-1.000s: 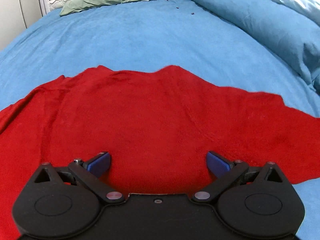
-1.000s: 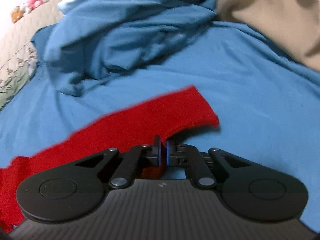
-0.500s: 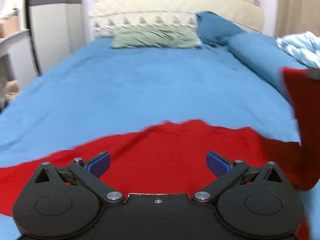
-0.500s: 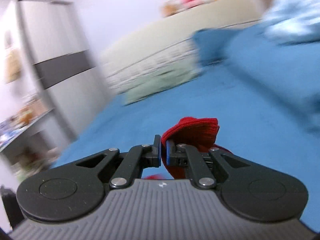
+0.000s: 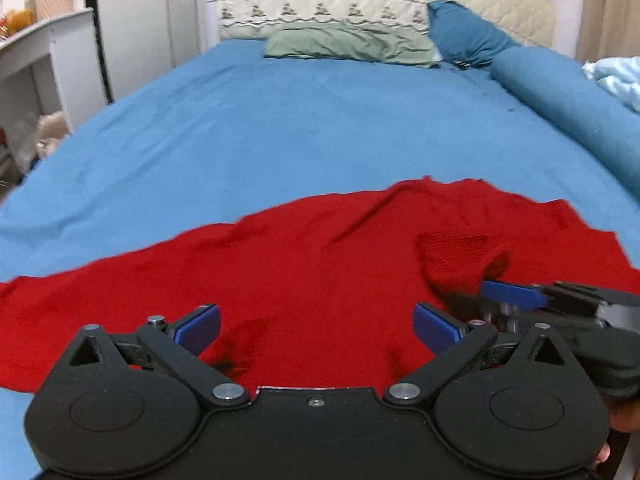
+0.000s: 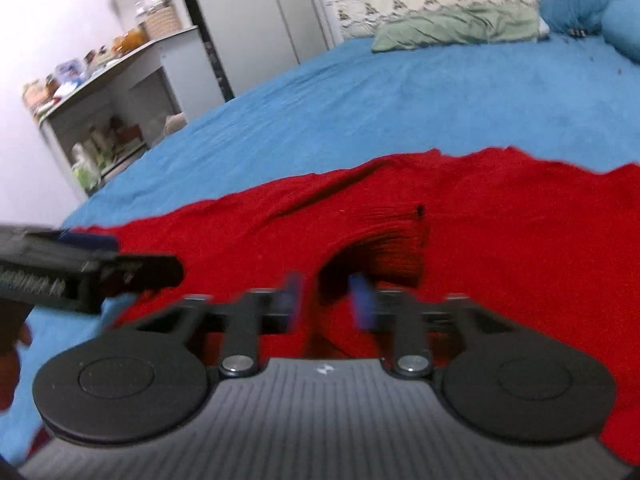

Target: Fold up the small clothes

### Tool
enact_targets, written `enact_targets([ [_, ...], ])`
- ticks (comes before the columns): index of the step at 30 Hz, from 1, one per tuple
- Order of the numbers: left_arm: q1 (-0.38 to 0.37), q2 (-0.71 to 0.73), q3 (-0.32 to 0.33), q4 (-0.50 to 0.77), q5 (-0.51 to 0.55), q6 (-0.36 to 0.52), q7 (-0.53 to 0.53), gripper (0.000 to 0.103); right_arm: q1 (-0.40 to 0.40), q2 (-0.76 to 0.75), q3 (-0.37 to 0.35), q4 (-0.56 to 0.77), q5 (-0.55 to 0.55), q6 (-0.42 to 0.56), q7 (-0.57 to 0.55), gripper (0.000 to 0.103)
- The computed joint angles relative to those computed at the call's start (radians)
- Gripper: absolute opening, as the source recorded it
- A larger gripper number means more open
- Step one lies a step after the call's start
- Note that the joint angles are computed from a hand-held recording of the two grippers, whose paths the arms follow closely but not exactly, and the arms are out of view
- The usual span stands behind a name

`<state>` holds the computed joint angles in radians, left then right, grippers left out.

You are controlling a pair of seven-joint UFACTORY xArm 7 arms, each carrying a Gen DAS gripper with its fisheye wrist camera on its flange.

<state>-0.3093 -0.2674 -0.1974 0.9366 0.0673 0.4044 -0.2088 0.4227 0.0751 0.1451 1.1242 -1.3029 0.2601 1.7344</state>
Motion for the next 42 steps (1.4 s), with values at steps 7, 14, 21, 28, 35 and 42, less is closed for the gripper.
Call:
enact_targets([
  [7, -0.132, 0.07, 0.027, 0.029, -0.164, -0.081, 0.231, 0.103, -0.046, -0.366, 0.023, -0.328, 0.151, 0.047, -0.179, 0.086],
  [14, -0.13, 0.257, -0.036, 0.167, -0.063, -0.041, 0.128, 0.062, -0.046, -0.719, 0.067, -0.571, 0.385, 0.186, -0.251, 0.099],
  [21, -0.122, 0.284, -0.014, 0.196, -0.082, -0.059, 0.025, 0.005, -0.11, -0.824, 0.123, -0.636, 0.542, 0.3, -0.316, 0.099],
  [28, -0.055, 0.164, -0.002, 0.073, -0.029, -0.245, -0.124, 0.005, -0.233, -0.786, 0.221, -0.613, 0.665, 0.378, -0.33, 0.099],
  [35, -0.133, 0.115, 0.126, -0.037, -0.322, -0.259, 0.06, 0.006, -0.312, -0.699, 0.286, -0.548, 0.699, 0.424, -0.406, 0.099],
  [42, -0.116, 0.041, 0.152, -0.099, -0.483, -0.248, 0.132, 0.01, -0.316, -0.662, 0.273, -0.52, 0.689, 0.439, -0.426, 0.099],
])
